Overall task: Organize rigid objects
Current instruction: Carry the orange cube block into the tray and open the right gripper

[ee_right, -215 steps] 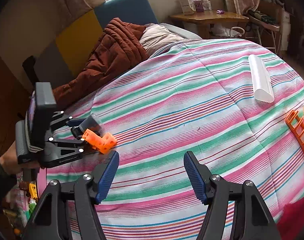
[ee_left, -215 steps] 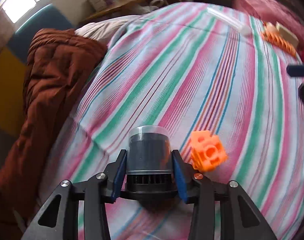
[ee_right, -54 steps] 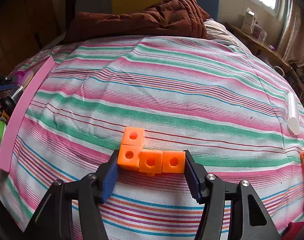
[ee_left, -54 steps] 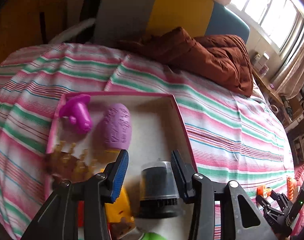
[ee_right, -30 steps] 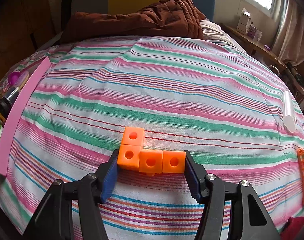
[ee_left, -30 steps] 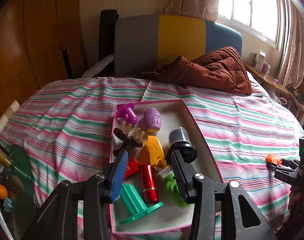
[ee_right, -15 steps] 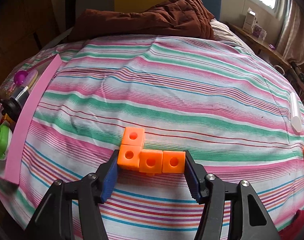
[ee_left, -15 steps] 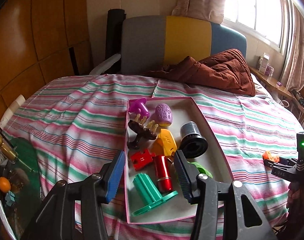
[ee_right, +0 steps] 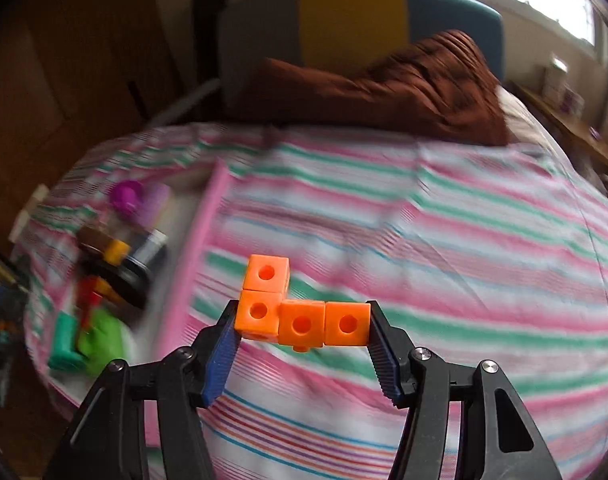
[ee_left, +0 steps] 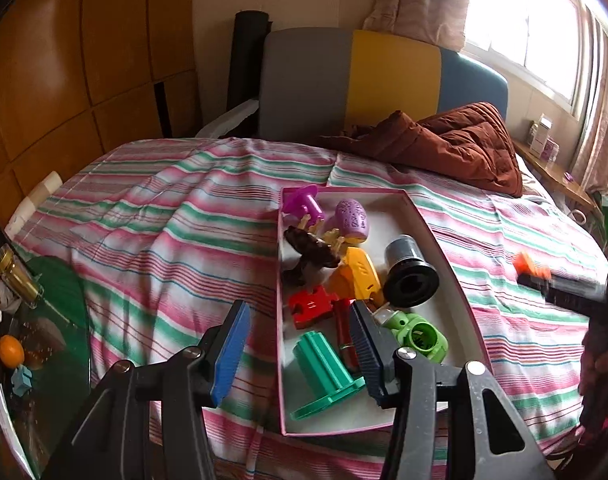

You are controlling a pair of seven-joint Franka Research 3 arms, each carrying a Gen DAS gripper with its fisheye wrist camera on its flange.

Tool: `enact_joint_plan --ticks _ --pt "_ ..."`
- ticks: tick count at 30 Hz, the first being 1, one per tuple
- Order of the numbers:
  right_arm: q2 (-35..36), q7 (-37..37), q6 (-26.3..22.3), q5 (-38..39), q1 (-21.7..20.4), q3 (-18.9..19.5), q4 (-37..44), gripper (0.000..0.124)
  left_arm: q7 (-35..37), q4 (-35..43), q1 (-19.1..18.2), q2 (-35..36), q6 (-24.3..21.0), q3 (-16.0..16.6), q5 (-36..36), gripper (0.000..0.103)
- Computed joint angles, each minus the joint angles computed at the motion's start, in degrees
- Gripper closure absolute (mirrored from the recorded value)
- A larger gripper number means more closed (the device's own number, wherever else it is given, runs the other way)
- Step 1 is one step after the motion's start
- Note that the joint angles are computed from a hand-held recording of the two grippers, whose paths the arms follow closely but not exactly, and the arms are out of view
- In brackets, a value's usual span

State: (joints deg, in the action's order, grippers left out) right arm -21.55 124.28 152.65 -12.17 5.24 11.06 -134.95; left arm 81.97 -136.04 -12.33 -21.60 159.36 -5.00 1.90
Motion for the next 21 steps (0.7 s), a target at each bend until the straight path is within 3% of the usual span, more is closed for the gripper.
enact_joint_plan --ticks 5,10,12,14,18,21 --pt "10.45 -5.23 2.15 -0.08 4.36 0.47 12.0 0.064 -1.75 -1.22 1.74 -0.86 0.27 0.03 0.76 0.052" --pt "21.37 -8.09 -1.07 -2.18 9.19 -0.6 23.85 0.063 -5.29 -2.0 4.62 -1.62 0.4 -0.93 4.16 0.051" --pt "25.09 -8.08 -3.02 -3.35 11.05 -1.52 27.71 0.063 -6.55 -2.27 5.58 -1.89 0.7 -1.31 5.76 0.048" --pt "28.24 -9.51 -4.99 -1.93 12.51 -2.61 31.05 0.063 -6.88 -2.56 5.58 -2.04 1.22 -1.03 6.43 0.038" --pt "31.7 -10.39 -8.07 -0.26 15.13 -5.11 34.41 0.063 -6.4 -2.75 4.33 -2.06 1.86 0.34 5.11 0.036" --pt "31.44 -10.34 -7.07 0.3 16.67 -6.75 33.35 0.062 -8.37 -2.82 5.69 -2.13 2.46 -0.95 6.47 0.035"
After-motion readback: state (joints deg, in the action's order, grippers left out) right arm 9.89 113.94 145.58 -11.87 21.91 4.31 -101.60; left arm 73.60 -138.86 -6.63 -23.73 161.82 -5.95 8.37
